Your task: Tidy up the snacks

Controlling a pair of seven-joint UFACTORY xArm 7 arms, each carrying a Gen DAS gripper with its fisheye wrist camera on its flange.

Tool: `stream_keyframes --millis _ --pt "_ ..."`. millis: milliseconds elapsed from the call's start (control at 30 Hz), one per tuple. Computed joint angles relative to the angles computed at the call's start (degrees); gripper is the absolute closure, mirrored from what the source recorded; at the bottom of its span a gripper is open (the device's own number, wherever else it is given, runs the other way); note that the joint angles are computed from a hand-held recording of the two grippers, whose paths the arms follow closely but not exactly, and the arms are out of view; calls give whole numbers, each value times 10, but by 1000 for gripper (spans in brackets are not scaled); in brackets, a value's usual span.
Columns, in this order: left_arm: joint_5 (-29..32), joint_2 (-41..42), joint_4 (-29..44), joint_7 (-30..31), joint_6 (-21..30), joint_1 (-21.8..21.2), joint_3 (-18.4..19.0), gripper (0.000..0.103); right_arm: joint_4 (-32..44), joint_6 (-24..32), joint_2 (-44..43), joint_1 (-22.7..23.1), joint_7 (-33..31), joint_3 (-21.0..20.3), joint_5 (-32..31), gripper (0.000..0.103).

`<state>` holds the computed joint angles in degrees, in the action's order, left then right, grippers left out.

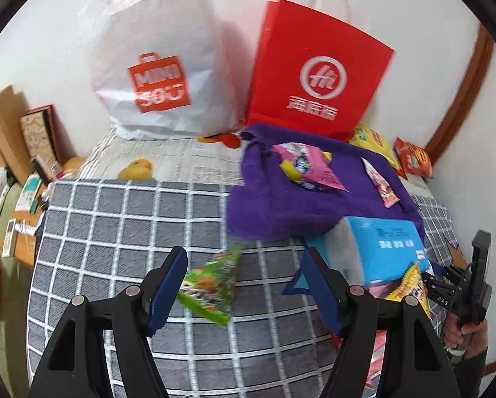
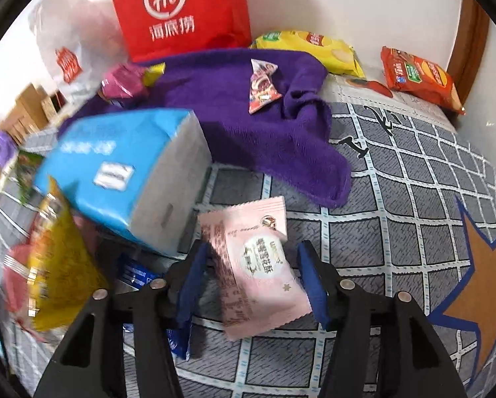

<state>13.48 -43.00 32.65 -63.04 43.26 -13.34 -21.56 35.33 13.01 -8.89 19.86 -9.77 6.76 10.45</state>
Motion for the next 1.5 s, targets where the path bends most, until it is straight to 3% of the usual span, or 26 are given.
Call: stream_keyframes --millis 133,200,367,500,667,900,967,1300,1467,1500 --pt "-6 -27 -23 2 20 -3 9 33 -13 -12 -12 -16 48 7 -23 63" --pt "-7 -31 -31 4 27 -3 10 33 -28 -20 -24 -54 118 33 -88 63" --pt "-12 -6 -48 17 5 -5 18 33 -76 -59 -56 -80 198 41 -145 63" --pt "-8 29 -46 19 -11 -2 16 33 -90 -74 -67 -120 257 77 -200 62" --pt "7 69 -46 11 -39 2 14 34 -86 -71 -61 -100 260 55 -205 62" --pt "24 84 -56 -12 -74 2 15 47 -85 -70 -59 -98 272 54 -216 61" --pt "18 79 -60 -8 -89 -7 22 63 -85 -71 -58 -93 269 49 -212 61" --pt "-18 65 -46 16 -93 -43 21 68 -89 -70 -71 -109 289 65 -230 65" --pt "-19 63 -18 21 -73 -52 2 68 -106 -55 -113 -16 222 -11 -145 66" --pt "-18 65 -12 21 -71 -53 -1 68 -110 -53 -126 -15 217 -9 -138 66"
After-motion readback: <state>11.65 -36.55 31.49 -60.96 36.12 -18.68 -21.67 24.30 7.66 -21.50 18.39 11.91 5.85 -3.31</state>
